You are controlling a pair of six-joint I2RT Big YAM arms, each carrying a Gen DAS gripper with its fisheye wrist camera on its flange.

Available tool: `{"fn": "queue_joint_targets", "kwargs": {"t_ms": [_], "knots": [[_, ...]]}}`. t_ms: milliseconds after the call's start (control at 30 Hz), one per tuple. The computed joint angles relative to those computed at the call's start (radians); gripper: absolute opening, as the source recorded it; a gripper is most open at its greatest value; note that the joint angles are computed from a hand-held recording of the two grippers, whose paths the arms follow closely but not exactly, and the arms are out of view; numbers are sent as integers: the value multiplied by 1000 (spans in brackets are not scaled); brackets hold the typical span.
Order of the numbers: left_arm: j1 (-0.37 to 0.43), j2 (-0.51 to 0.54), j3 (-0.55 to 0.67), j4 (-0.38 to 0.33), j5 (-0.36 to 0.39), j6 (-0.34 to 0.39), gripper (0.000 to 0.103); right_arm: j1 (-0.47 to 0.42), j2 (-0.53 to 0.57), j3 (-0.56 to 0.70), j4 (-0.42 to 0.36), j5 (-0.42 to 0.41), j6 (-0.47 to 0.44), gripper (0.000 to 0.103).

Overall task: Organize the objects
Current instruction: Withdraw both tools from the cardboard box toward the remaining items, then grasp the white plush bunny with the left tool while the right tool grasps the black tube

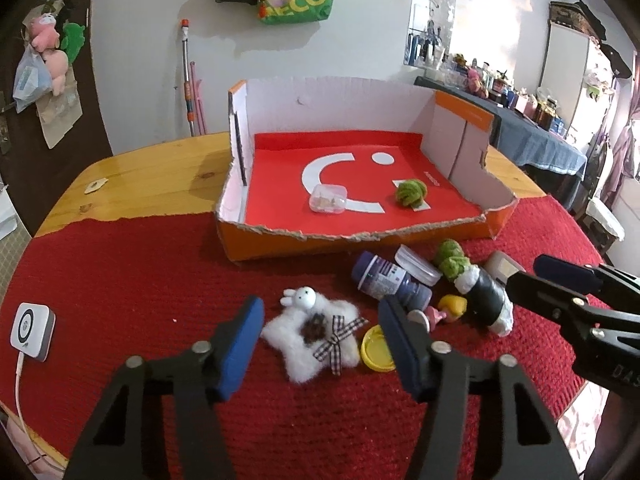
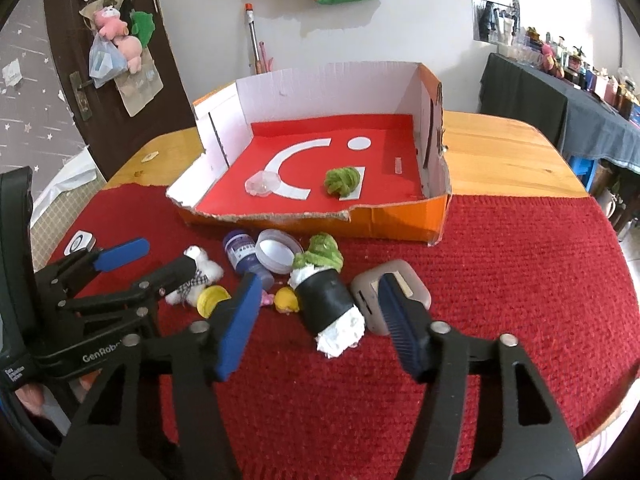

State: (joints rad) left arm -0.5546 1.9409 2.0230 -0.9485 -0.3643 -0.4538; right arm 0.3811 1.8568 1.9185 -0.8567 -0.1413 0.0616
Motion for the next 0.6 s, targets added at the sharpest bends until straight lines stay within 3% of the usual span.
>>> {"fn": "queue_joint_targets", "kwargs": {"t_ms": [200, 600], "knots": [[4, -4, -16, -7, 21, -9, 48, 2, 6, -5, -10, -11, -5, 41], [10, -2, -23, -17, 29, -19, 48, -4, 19, -7, -22, -14, 8, 40]]}}
